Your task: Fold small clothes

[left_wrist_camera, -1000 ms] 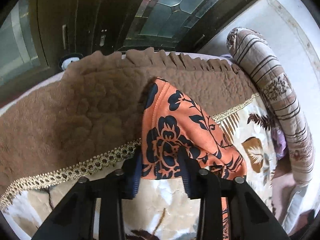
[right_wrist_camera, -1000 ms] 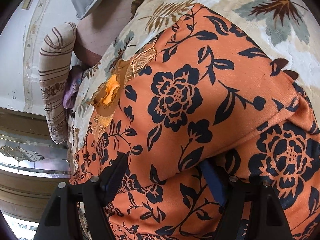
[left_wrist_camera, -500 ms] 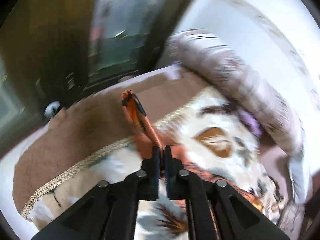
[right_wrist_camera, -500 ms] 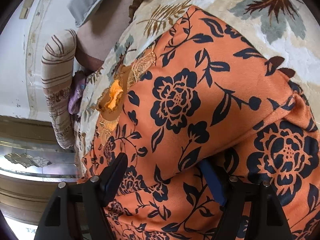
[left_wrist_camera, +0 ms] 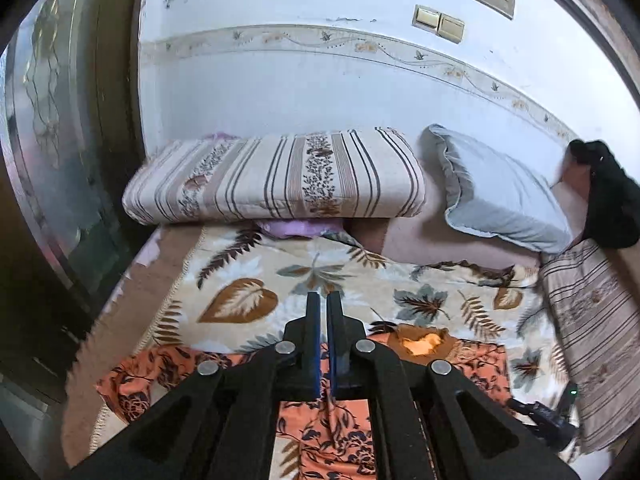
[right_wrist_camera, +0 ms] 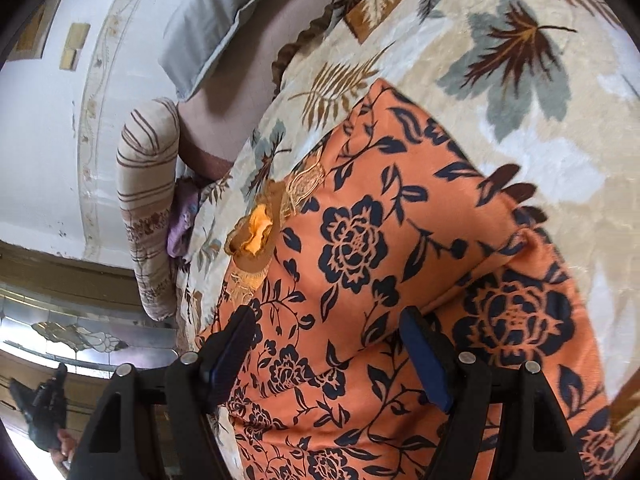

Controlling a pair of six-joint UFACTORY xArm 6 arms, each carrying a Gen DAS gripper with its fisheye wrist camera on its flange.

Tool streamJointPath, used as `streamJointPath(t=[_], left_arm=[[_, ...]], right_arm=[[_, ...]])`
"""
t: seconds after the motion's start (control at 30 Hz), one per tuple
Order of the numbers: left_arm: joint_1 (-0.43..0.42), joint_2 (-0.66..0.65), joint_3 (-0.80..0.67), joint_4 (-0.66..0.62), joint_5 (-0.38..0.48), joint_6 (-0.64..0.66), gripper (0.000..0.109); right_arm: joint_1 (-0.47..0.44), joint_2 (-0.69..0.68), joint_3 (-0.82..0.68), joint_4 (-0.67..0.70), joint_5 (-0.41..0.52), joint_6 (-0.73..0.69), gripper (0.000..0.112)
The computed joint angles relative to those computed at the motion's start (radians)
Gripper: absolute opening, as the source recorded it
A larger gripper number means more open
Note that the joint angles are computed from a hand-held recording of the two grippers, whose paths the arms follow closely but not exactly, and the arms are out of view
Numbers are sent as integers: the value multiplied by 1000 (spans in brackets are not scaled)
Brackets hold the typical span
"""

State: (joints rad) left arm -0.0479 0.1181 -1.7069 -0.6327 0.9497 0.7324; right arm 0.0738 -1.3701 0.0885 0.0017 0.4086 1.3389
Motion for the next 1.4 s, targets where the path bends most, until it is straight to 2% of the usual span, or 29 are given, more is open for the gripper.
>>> streamJointPath(t=[0.03,0.07,0.13,0.23,0.3,0.33,0.47,0.63,0.8,0.83,0.87,0.9,0.93,0.97,1.0,1.03,1.07,1.17,1.27,1.4], left_arm=[[7,14,-12,40,-2,-37,25],[18,29,-19,70,-9,-71,55],[63,73,-25,148,-76,-171,78],[156,166,-60,236,-103,-238,79],[221,267,-136,303,-51,-304,79],[260,341,-198,349,-11,-377,79],[365,495,-278,319,30,-507,79],[371,564,-288,252,-4,-516,79],[331,641,-341,277,-56,-554,79],[322,644,-331,271,-81,-544,79],[316,652,-340,282,-92,-541,74],[307,664,-348,300,-107,-540,63],[298,678,-368,321,-99,-541,18],[293,694,-397,343,-80,-551,5],[285,689,-392,369,-94,-561,4],[272,655,-346,407,-145,-556,4],[262,622,-308,403,-178,-516,4],[242,526,-247,262,-171,-363,4],[199,391,-190,197,-115,-217,4],[134,216,-175,107,84,-78,4]], right_arm=[[-3,-31,8,10,25,-6,78],[-8,-64,19,30,48,-16,78],[-21,-97,35,78,67,-45,78],[-11,-32,28,100,12,-47,78],[13,81,2,108,-68,-60,78],[25,128,-11,115,-98,-71,78],[78,332,-70,122,-206,-96,78],[103,503,-123,123,-286,-109,78],[107,579,-144,168,-315,-159,78],[106,584,-145,174,-316,-170,78],[105,589,-147,183,-318,-184,79],[104,594,-150,188,-319,-192,78],[103,597,-152,188,-319,-194,79],[103,607,-158,189,-323,-196,79],[102,606,-158,185,-324,-195,79],[102,606,-158,184,-323,-195,79],[102,597,-155,172,-319,-184,79],[94,571,-143,149,-320,-158,79],[77,516,-125,97,-307,-108,79],[59,416,-99,43,-277,-57,79]])
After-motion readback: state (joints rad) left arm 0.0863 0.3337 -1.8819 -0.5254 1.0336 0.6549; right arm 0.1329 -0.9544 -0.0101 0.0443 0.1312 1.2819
